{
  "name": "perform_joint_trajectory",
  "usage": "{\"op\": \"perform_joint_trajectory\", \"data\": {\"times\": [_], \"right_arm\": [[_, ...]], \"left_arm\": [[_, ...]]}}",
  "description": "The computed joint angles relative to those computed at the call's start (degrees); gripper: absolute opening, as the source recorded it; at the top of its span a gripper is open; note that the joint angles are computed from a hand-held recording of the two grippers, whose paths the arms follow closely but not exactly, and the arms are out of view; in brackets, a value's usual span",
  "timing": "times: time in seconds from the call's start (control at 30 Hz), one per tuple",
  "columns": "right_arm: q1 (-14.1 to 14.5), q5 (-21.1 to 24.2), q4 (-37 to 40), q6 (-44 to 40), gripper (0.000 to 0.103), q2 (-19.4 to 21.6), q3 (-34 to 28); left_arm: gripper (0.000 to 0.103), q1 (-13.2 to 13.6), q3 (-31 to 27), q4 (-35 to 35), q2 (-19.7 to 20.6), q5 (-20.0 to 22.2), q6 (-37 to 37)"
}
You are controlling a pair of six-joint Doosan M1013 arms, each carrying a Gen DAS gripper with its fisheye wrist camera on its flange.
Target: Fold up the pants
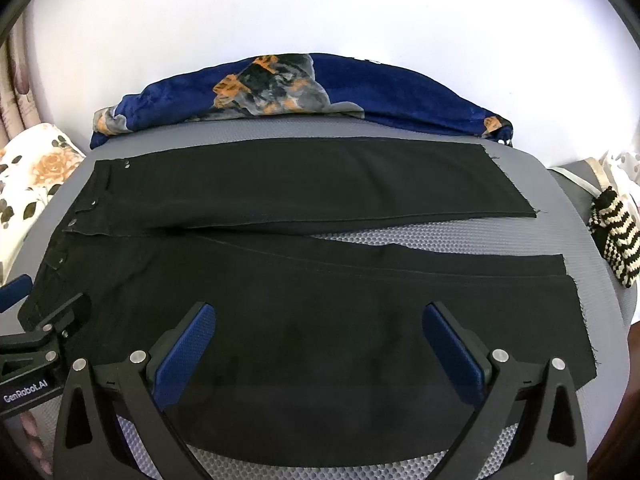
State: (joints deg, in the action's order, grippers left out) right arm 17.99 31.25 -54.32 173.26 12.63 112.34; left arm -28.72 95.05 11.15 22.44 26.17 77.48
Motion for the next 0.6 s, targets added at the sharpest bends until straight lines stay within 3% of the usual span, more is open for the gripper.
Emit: {"op": "perform_joint_trajectory", "data": {"times": [0.33, 0.6], "right_arm": [[-0.3, -0.5, -0.8, 0.6, 0.103, 0.1, 0.1], [-0.2, -0.7, -1.4, 0.8, 0.103, 0.2, 0.3]], "left_arm": [[0.102, -0.3, -0.6, -0.1, 0.3, 1.1, 1.1], [0.102, -1.1, -0.1, 3.1, 0.4, 1.4, -2.3]]}}
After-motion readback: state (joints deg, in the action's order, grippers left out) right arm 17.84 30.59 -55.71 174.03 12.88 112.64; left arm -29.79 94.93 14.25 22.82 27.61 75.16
